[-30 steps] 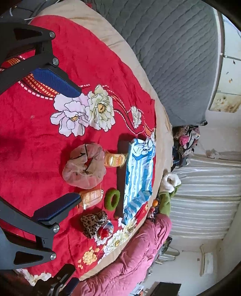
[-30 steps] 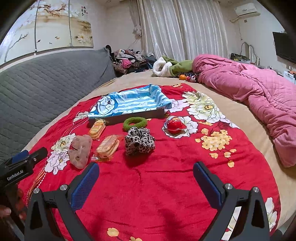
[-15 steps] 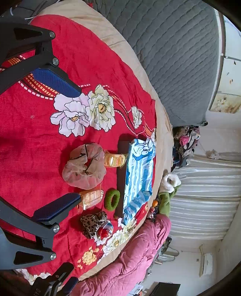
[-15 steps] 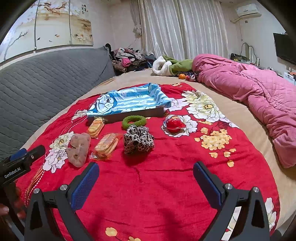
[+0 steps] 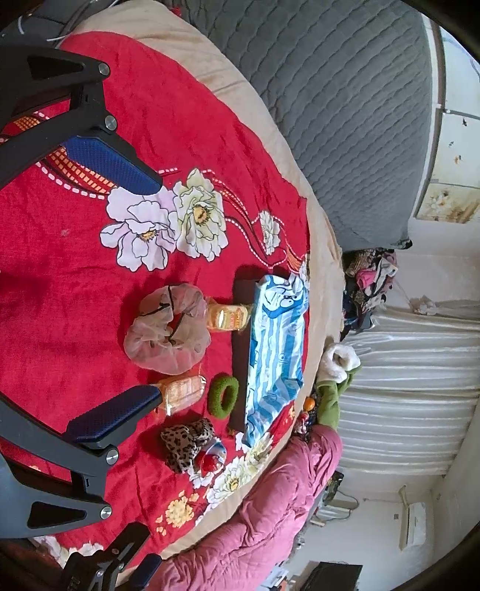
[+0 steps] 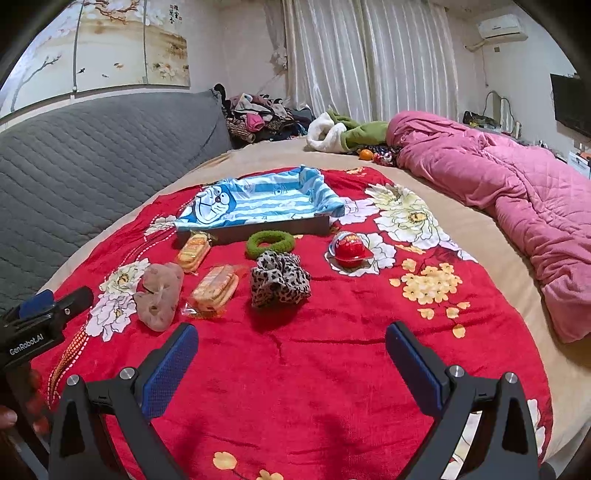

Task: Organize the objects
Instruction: 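Move both tools forward toward the scrunchies on the bedspread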

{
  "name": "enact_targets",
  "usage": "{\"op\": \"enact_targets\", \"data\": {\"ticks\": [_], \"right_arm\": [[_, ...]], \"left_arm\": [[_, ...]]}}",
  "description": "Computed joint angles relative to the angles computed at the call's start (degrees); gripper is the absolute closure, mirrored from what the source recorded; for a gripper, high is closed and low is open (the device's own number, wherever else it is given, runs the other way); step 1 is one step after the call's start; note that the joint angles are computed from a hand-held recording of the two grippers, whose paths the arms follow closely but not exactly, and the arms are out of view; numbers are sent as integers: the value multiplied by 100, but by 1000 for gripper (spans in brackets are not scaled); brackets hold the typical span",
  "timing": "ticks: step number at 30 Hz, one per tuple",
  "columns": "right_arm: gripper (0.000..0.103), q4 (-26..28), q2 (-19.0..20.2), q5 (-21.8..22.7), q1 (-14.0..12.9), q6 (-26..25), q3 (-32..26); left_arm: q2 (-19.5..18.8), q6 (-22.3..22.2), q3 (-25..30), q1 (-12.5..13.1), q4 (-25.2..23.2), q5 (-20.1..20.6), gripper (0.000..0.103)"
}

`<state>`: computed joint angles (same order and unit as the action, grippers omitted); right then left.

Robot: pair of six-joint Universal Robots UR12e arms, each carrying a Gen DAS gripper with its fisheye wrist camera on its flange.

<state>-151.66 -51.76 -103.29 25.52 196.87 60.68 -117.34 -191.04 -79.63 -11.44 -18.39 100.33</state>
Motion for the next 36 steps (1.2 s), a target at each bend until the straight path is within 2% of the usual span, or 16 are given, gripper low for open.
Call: {"op": "enact_targets", "data": {"ticks": [21, 26, 30, 36], "right_arm": [[1, -378, -417, -465, 263, -452, 217], [1, -500, -540, -341, 289, -530, 332], [1, -638, -626, -295, 312, -578, 418], [1, -660, -641, -385, 363, -709, 406]], "left_arm": [[624, 74, -387, -64, 89, -114, 0], [838, 50, -567, -54, 174, -296, 0], [953, 192, -665, -80, 240, -341, 0], [1003, 358, -714, -104, 397, -423, 0]]}}
